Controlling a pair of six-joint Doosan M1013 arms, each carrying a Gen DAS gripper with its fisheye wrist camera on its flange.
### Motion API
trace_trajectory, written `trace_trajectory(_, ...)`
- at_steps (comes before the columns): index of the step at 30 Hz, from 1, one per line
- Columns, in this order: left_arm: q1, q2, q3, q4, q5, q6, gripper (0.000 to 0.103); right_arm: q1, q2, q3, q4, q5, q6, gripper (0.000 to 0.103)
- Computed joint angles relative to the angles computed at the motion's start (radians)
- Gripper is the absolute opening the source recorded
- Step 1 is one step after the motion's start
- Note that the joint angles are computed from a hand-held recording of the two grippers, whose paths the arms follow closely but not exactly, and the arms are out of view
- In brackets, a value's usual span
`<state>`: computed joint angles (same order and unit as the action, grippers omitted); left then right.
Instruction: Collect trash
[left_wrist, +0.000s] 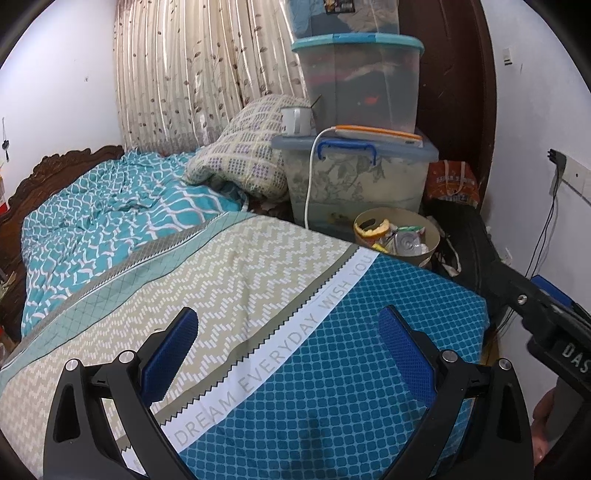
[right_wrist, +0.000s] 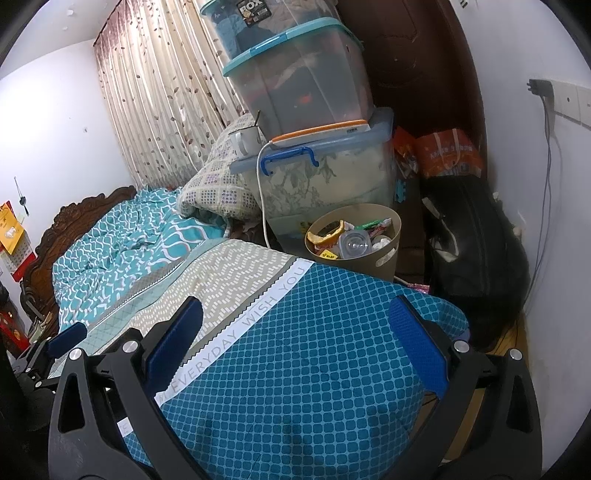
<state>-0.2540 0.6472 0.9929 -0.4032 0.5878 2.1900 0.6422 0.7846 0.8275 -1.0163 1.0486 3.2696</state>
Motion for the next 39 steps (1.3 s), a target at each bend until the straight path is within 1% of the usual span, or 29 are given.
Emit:
trace_trajectory(4, 0.004, -0.011, 0.018, -0.059, -0.024, 0.051, 0.094, 0.0, 0.0, -0.001, 0.001, 0.001, -0.002, 0.1)
trace_trajectory(11, 0.007, -0.018, 0.026, -0.103, -0.036, 0.089, 0.094, -0.001, -0.001, 0.0, -0.001, 0.002, -0.001, 0.1)
trace_trajectory(16, 0.005, -0.021, 0.031, -0.105, -0.041, 0.094, 0.094, -0.003, -0.006, 0.007, 0.002, 0.001, 0.003, 0.1)
trace_trajectory(25, 0.005, -0.026, 0.039, -0.118, -0.054, 0.107, 0.094, -0.007, -0.028, 0.041, -0.018, 0.024, 0.063, 0.1)
trace_trajectory(33, 0.008, -0.03, 0.042, -0.137, -0.061, 0.118, 0.094, -0.008, -0.025, 0.037, -0.02, 0.032, 0.069, 0.1)
trace_trajectory(39, 0.011, -0.029, 0.039, -0.13, -0.072, 0.103, 0.094, -0.008, -0.027, 0.043, -0.024, 0.031, 0.069, 0.1)
